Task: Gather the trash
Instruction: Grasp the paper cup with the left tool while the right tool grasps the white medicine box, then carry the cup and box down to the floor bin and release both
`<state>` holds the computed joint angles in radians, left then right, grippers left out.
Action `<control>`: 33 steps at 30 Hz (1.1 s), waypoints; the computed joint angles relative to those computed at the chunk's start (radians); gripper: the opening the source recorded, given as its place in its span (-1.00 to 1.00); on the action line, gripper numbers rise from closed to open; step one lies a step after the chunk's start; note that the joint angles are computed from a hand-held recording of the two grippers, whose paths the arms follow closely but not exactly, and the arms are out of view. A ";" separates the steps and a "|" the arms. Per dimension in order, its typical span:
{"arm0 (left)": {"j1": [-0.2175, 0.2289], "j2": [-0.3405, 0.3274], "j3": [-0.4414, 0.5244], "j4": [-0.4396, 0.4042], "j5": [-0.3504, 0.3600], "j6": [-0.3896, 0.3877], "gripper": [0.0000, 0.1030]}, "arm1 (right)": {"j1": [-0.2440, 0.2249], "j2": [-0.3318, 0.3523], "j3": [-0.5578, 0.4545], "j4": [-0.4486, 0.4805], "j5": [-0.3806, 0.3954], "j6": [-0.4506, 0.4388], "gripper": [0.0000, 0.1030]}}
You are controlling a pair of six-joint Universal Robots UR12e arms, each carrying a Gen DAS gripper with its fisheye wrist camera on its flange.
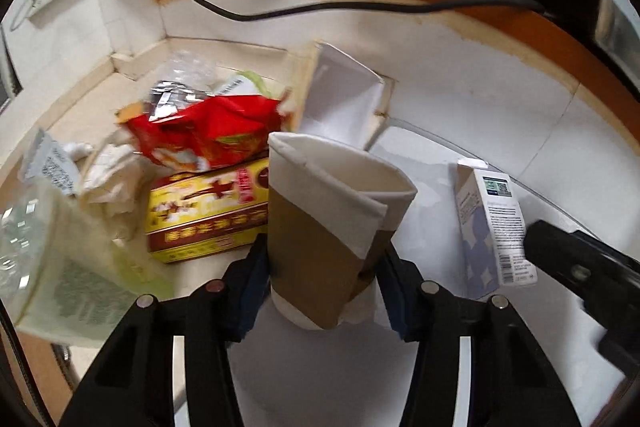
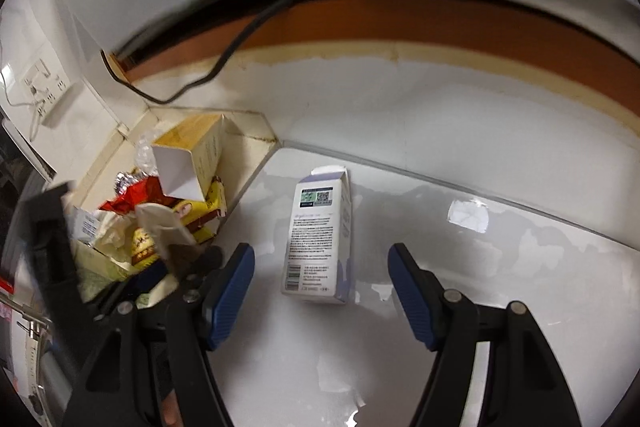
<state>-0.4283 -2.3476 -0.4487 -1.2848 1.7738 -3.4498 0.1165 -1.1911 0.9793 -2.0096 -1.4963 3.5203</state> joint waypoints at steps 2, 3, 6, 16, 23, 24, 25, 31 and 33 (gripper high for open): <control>0.004 0.032 -0.055 0.028 -0.014 0.001 -0.04 | 0.001 0.016 -0.017 0.024 0.004 -0.002 0.36; 0.005 0.054 -0.092 0.047 -0.020 0.006 -0.04 | 0.005 0.028 -0.033 0.046 -0.004 -0.004 0.36; 0.004 0.102 -0.168 0.088 -0.014 0.037 -0.05 | 0.009 0.048 -0.052 0.087 -0.002 -0.009 0.00; -0.001 0.286 -0.428 0.191 -0.003 0.114 -0.05 | 0.034 -0.048 0.058 0.025 0.025 0.010 -0.27; 0.003 0.490 -0.689 0.283 -0.026 0.133 -0.04 | 0.079 -0.208 0.236 -0.095 0.077 -0.038 -0.27; 0.001 0.519 -0.725 0.294 -0.027 0.130 -0.04 | 0.088 -0.229 0.261 -0.112 0.079 -0.043 -0.27; 0.002 0.541 -0.755 0.305 -0.026 0.129 -0.04 | 0.101 -0.252 0.292 -0.138 0.073 -0.048 -0.27; 0.002 0.674 -0.947 0.382 -0.014 0.128 -0.04 | 0.191 -0.340 0.435 -0.237 0.029 -0.106 -0.27; 0.010 0.705 -1.003 0.407 -0.028 0.125 -0.04 | 0.204 -0.366 0.490 -0.286 0.071 -0.115 -0.27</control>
